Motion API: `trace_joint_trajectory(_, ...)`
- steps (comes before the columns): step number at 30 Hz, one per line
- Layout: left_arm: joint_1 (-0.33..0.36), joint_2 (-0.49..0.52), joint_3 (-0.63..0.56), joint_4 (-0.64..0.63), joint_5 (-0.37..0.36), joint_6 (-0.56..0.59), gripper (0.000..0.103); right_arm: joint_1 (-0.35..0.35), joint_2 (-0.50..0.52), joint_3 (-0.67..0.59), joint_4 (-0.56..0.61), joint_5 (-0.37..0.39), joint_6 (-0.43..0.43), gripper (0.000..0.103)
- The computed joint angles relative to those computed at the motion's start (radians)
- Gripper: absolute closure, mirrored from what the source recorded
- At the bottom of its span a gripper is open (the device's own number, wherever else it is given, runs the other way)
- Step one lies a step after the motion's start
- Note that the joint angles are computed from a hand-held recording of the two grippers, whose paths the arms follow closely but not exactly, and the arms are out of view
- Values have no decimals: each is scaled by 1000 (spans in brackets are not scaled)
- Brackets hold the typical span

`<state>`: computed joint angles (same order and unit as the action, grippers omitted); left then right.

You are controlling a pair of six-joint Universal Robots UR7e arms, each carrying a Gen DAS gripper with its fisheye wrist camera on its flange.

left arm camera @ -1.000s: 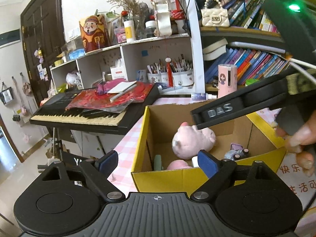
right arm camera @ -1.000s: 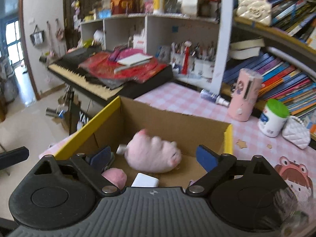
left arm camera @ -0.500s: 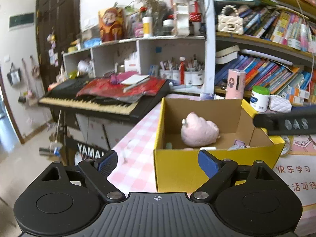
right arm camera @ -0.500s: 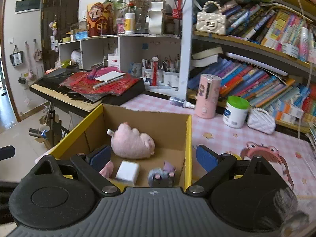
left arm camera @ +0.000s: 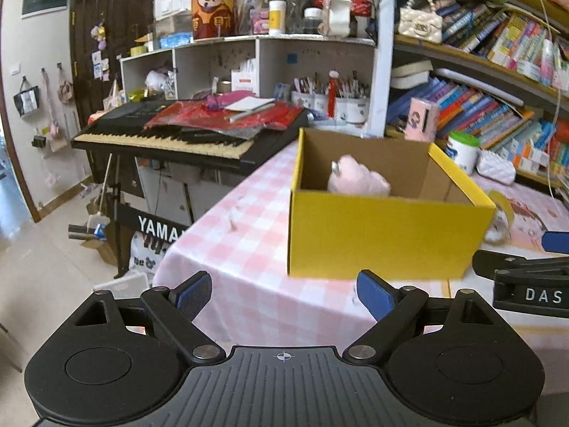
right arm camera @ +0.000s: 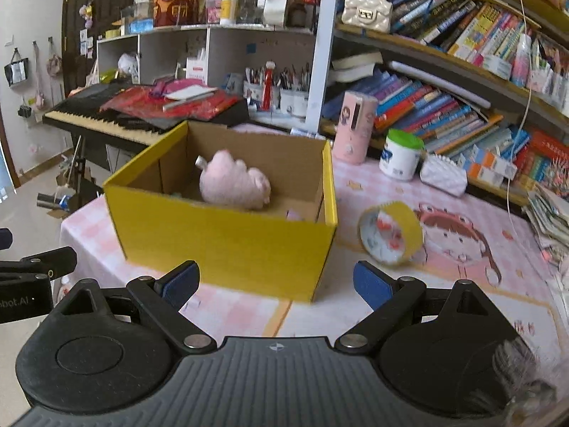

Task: Organize objects
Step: 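Withdraw both open grippers from the box toward the yellow tape roll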

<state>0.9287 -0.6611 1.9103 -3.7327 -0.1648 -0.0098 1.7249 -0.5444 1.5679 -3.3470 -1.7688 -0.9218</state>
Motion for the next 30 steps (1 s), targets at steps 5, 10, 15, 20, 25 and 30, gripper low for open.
trace_joint_trajectory(5,-20,-44,81,186,-8,-182,12,-9,-28,69,-32,-26,9,9)
trace_joint_trajectory(10,-40,-78,139,314,-14,-309,12,-19,-52,121,-64,-43,42,9)
trace_joint_trajectory(15,-50,-114,180,448,-29,-431,12,-26,-71,165,-89,-55,59,9)
trace_joint_trajectory(20,-57,-126,195,511,-56,-471,12,-34,-88,204,-115,-67,70,9)
trace_joint_trajectory(25,-62,-115,190,513,-92,-440,12,-46,-105,230,-136,-90,96,9)
trace_joint_trajectory(30,-59,-95,170,492,-137,-387,12,-59,-121,254,-164,-111,110,9)
